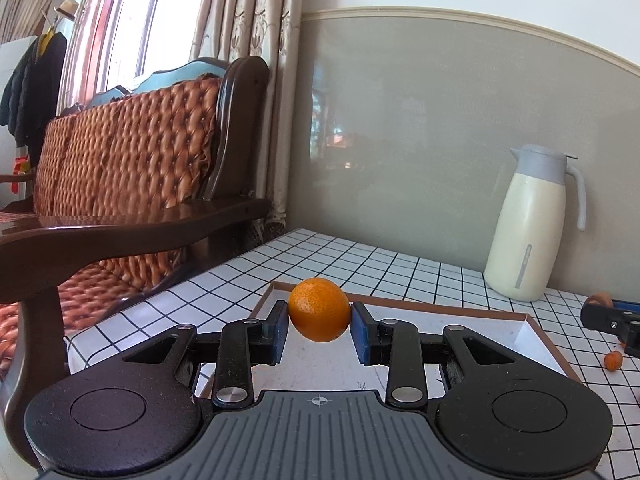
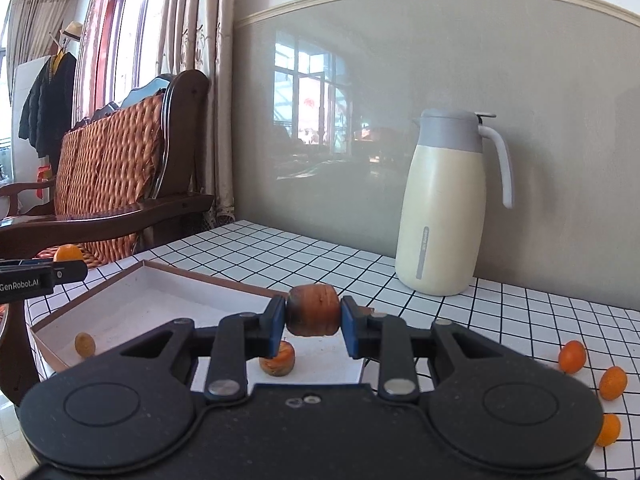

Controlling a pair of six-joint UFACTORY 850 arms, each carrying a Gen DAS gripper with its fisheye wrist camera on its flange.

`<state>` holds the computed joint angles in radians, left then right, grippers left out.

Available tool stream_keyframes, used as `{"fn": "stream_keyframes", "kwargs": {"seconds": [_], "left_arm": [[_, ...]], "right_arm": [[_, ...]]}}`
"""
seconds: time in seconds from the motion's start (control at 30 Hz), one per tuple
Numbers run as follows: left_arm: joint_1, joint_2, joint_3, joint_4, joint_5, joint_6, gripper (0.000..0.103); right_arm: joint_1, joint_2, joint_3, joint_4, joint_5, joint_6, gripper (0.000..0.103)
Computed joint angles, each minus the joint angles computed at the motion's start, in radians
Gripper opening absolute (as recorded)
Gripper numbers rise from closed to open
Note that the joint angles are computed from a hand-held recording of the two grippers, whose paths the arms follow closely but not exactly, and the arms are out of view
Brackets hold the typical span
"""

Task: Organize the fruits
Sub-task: 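Carry the orange and carrot chunk into the white box and open both grippers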

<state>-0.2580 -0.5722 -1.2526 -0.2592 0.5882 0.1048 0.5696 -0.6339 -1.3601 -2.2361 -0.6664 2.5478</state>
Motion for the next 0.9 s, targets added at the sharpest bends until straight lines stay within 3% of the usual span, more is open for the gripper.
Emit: {"fn": "stream_keyframes", "kwargs": {"seconds": [0.53,0.9], "left_arm": [[0.001,-0.097,-0.15,-0.073,-0.078,0.075,0.034],[0.007,-0.145,-0.232,-0.224,-0.171,0.239,0.034]], "right_arm": [[-0.045,-0.09,-0.153,0.081,0.131,-0.1,0.021],[-0.075,-0.145,-0.252,0.172,0.241,-0.213,0.021]]}}
